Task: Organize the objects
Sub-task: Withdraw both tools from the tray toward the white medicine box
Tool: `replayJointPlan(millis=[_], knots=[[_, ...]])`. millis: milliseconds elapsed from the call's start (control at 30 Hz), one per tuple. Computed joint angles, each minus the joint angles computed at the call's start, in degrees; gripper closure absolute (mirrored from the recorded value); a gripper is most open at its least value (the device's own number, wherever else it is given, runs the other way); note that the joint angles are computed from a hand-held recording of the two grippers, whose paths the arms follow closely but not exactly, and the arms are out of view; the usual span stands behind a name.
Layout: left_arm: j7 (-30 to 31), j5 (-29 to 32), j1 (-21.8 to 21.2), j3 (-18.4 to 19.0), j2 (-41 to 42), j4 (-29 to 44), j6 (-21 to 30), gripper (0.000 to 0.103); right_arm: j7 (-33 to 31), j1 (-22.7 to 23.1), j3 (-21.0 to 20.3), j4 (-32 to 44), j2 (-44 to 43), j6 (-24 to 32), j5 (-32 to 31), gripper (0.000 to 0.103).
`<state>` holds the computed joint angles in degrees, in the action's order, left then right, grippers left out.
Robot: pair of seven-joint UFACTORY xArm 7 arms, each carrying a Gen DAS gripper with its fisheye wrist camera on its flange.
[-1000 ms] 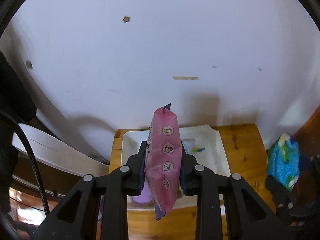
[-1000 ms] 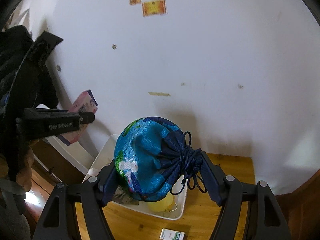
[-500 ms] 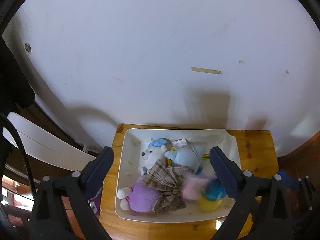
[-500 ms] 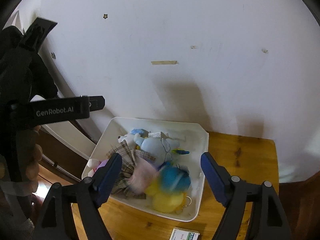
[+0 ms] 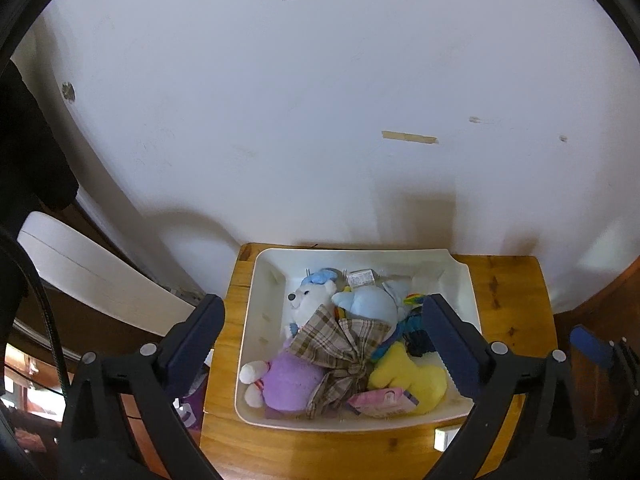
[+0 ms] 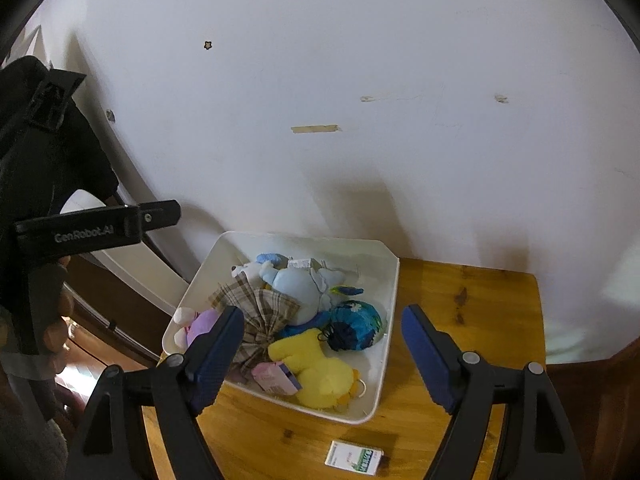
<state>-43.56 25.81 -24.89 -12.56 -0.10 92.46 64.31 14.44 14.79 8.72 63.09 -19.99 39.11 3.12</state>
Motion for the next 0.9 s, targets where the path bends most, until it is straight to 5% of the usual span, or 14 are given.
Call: replayJointPlan(millis=[900], knots=[[0.4,1.6,-0.7,-9.6,-14.7,-5.1,6.7,0.003,-4.9,0.2,1.5,-5.6,-23.5,8.4,-1.7,0.022]])
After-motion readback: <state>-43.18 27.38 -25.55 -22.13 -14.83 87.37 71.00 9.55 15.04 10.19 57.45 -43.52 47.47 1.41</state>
